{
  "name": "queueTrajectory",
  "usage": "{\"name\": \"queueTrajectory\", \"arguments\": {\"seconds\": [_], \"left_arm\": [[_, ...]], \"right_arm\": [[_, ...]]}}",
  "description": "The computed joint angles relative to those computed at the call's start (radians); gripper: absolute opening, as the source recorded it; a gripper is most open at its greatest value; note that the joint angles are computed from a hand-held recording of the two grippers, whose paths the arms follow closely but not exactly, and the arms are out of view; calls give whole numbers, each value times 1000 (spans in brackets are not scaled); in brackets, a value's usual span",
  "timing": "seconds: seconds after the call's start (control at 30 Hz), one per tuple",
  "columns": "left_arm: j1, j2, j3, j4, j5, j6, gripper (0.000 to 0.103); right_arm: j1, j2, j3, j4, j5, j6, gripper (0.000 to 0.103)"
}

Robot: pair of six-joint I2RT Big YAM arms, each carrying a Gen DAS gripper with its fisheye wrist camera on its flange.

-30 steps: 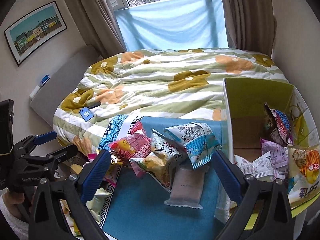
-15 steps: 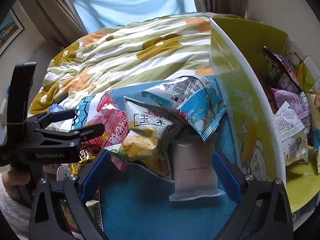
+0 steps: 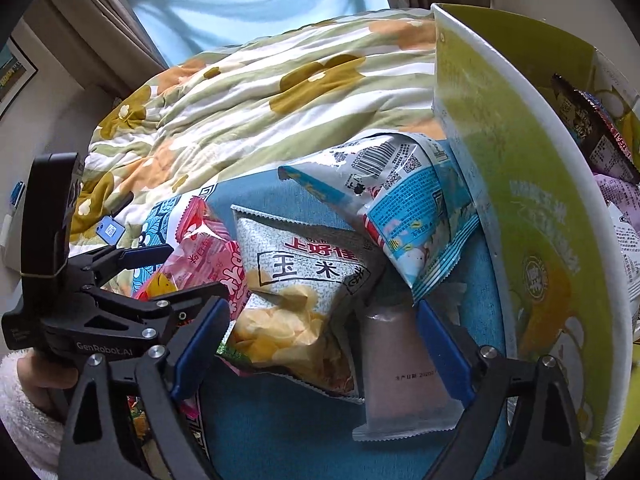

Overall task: Organize snacks
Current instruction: 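Grasp the pink strawberry bag with the left tool while the right tool grasps the corn chips bag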

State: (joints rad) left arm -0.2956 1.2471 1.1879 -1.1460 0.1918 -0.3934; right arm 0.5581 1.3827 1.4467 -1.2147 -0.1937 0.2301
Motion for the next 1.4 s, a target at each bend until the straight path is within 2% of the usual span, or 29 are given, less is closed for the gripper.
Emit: {"name": "queueTrajectory", "arguments": {"seconds": [0.07, 0.13, 0.17, 0.43, 0.5, 0.83, 0.9, 1.07, 1.13, 1.4], "left_arm": [[12, -7, -12, 16, 46, 0, 70], [13, -13, -18, 26, 65, 4, 60], [9, -14, -17, 26, 58, 8, 58], [0, -37, -11, 9, -16, 17, 56], [5, -44, -12, 2, -28, 19, 56], [39, -82, -27, 4, -41, -16, 56], [42, -92, -31, 4, -40, -27, 56], [31, -111, -23, -11, -69, -53, 56], [15, -123, -13, -27, -113, -64, 56], [-10, -191, 28, -74, -195, -136, 57]], "right_arm": [[-3, 6, 1, -1, -6, -4, 92], [-7, 9, 0, 0, -26, 5, 91], [-11, 13, 0, 2, -39, 13, 89], [1, 43, 10, 10, -89, 52, 82], [8, 51, 12, 10, -98, 59, 75], [22, 84, 9, 16, -113, 102, 74], [25, 91, 10, 8, -108, 107, 64], [33, 77, 5, 15, -118, 104, 49], [39, 68, 3, 16, -125, 100, 48], [51, 17, -4, 26, -159, 102, 48]]}}
